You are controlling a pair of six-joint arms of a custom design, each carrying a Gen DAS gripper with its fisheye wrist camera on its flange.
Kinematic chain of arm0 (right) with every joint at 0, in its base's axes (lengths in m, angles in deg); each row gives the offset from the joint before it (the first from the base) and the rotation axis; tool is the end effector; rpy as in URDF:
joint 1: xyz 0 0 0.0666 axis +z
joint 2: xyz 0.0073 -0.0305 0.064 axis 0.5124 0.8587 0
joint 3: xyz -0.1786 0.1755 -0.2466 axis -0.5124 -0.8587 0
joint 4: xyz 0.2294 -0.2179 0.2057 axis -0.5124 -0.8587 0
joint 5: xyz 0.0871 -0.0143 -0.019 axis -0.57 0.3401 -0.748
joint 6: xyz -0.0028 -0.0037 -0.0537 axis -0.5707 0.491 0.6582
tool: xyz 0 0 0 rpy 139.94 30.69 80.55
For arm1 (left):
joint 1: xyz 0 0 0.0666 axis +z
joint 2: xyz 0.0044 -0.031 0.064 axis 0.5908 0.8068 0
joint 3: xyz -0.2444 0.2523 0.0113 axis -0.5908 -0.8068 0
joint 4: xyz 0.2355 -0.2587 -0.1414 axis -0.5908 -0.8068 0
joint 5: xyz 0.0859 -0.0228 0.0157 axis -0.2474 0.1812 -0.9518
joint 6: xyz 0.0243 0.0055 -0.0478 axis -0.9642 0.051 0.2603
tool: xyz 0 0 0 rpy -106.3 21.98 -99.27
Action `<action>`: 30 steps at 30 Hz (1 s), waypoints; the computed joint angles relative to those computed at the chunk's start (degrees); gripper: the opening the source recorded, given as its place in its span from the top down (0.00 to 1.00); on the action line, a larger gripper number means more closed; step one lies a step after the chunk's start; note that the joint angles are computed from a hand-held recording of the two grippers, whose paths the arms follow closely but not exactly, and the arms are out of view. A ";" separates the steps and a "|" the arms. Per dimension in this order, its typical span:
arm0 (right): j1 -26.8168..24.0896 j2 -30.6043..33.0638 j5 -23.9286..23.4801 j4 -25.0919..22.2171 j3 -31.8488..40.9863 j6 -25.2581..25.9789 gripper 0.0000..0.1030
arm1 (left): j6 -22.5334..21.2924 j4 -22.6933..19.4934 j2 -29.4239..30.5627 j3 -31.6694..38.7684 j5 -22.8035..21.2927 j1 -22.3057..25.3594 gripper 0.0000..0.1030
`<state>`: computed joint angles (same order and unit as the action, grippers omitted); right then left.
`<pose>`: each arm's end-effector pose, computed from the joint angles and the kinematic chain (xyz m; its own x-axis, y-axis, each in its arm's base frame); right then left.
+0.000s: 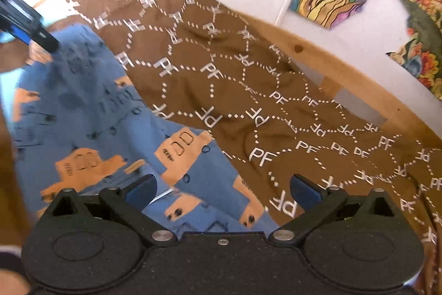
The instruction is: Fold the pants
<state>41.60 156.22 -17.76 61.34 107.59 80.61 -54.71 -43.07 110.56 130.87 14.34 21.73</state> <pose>0.5872 0.1177 0.3059 -0.2714 -0.5024 -0.8209 -0.5156 0.7961 -0.3168 0.5898 -0.1418 0.3668 -0.5900 -0.2187 -0.7772 -0.2222 0.9694 -0.1042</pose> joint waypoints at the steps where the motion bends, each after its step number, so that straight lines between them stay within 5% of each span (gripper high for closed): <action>1: -0.19 -1.70 -0.55 -0.06 -1.88 0.09 0.01 | -0.05 -0.23 0.20 0.28 -0.11 -0.10 0.35; 10: 1.57 -5.68 0.90 -1.26 -8.84 3.05 0.01 | 0.73 -2.09 1.96 2.74 -2.04 -1.09 0.22; 15: 1.70 -4.37 0.69 -1.89 -8.95 3.10 0.01 | 1.29 -2.58 2.49 3.30 -3.94 -1.40 0.55; 18: 1.42 -4.33 -0.04 -2.03 -8.78 2.86 0.01 | 2.61 -2.91 2.44 3.43 -2.99 -1.24 0.65; 19: 1.38 -4.29 -0.04 -1.96 -8.72 2.84 0.01 | 2.79 -3.06 2.44 3.59 -2.43 -1.22 0.78; 22: 1.23 -4.04 -0.39 -2.33 -8.40 2.54 0.01 | 3.03 -2.05 1.78 3.14 -0.64 -1.44 0.81; 30: 0.86 -4.95 -0.57 -1.26 -9.28 2.63 0.01 | -0.97 -0.89 0.22 4.15 -5.11 -5.75 0.82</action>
